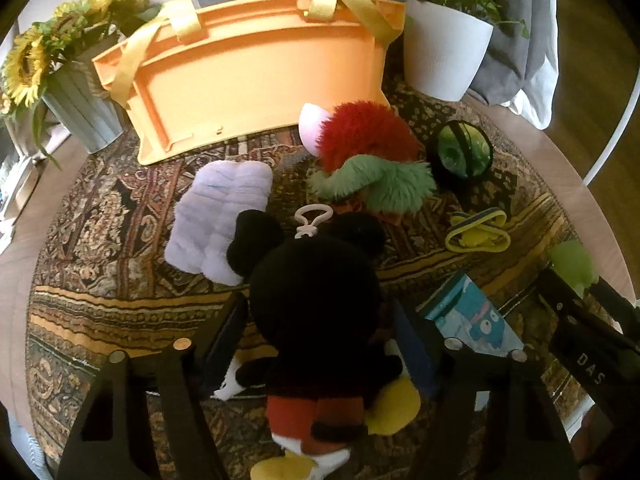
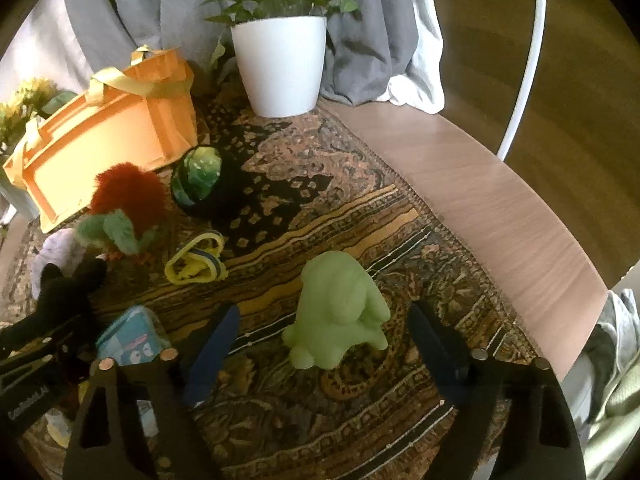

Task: Organize soft objects
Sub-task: 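Grasp the black Mickey plush with the left tool while the right tool grasps the green frog plush, then lift both held plushes and carry them over the orange crate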

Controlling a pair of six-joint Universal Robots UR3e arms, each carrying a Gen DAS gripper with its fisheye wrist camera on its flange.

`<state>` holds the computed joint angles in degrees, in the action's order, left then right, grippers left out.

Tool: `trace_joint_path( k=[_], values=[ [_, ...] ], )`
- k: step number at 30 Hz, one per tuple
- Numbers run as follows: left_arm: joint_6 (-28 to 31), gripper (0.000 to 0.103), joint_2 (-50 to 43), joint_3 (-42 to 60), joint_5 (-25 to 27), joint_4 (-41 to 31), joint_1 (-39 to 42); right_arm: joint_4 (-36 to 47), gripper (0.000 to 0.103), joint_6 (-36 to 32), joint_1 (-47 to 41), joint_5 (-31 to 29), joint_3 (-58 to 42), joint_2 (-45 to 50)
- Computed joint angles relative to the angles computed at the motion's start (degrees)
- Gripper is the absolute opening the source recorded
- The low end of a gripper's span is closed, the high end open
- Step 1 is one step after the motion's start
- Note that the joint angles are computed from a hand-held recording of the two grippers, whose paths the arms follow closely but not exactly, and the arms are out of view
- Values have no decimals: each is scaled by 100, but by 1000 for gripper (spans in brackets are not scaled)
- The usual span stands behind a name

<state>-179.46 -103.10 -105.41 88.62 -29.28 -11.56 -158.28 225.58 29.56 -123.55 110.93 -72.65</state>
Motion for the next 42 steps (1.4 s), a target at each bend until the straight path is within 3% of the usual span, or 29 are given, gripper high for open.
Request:
trace_joint_path(
  k=[8,16,17,31,42],
  values=[
    [293,63,-145,-132,-158,433,84,178,56,76,-150,227,-58,83],
    [526,61,110,-311,-644,327,343,393,55,35,67,-50,-334,41],
    [581,61,194,-358,-760,291,419,452,50,39,134,-114,-403,20],
    [1142,61,1196,-810,-1544,-24,839,1117,50,436,678,-584,-778,-306],
    [828,61,1907,-744,-1700,-44,1055,743,50,-415,951,-771,-1294,-445]
  ],
)
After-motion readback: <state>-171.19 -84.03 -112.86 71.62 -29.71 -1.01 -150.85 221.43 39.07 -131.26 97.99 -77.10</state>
